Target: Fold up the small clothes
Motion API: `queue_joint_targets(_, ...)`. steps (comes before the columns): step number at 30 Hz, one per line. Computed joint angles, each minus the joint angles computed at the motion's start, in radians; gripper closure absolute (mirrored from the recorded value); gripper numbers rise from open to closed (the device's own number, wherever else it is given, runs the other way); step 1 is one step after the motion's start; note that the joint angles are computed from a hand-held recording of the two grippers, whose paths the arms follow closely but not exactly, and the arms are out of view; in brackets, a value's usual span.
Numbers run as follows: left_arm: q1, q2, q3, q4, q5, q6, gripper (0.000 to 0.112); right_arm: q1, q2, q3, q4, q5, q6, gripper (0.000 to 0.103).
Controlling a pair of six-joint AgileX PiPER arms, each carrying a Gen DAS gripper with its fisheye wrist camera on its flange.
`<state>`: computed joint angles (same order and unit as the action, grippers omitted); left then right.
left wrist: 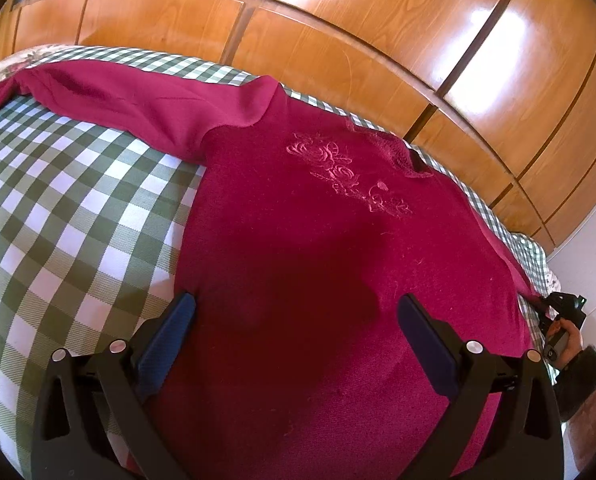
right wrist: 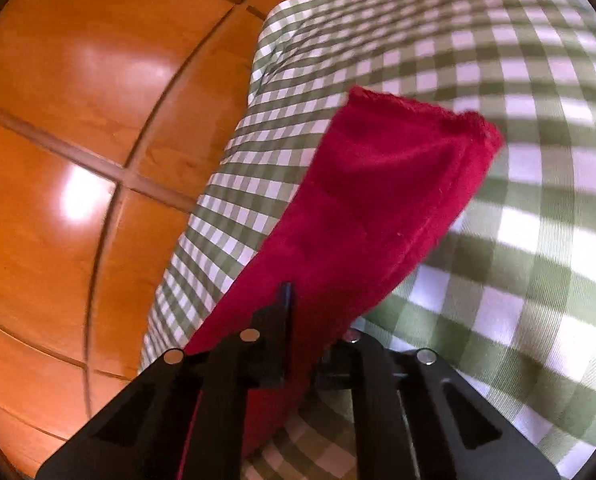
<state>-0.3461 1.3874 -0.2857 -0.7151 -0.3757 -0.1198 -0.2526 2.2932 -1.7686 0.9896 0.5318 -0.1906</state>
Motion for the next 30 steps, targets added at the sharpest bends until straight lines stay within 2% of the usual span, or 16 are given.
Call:
queue_joint_targets(9, 0.000, -0.002, 0.009, 0.034, -0.011, -0.041, 0.013, 0.148, -0.108, 0.016, -0.031, -0.032, -0.164, 0.096)
queue_joint_targets(16, 0.007, -0.005, 0.019, 0.079, -0.019, -0.085, 0.013, 0.358, -0.140, -0.038, -0.188, -0.014, -0.189, 0.096)
queue_joint_targets(23, 0.011, -0.005, 0.032, 0.128, -0.036, -0.140, 0.013, 0.616, -0.082, -0.180, -0.458, 0.037, -0.112, 0.096)
queue_joint_targets(30, 0.013, -0.002, 0.039, 0.166, -0.050, -0.181, 0.013, 0.758, 0.031, -0.299, -0.584, 0.115, -0.078, 0.094)
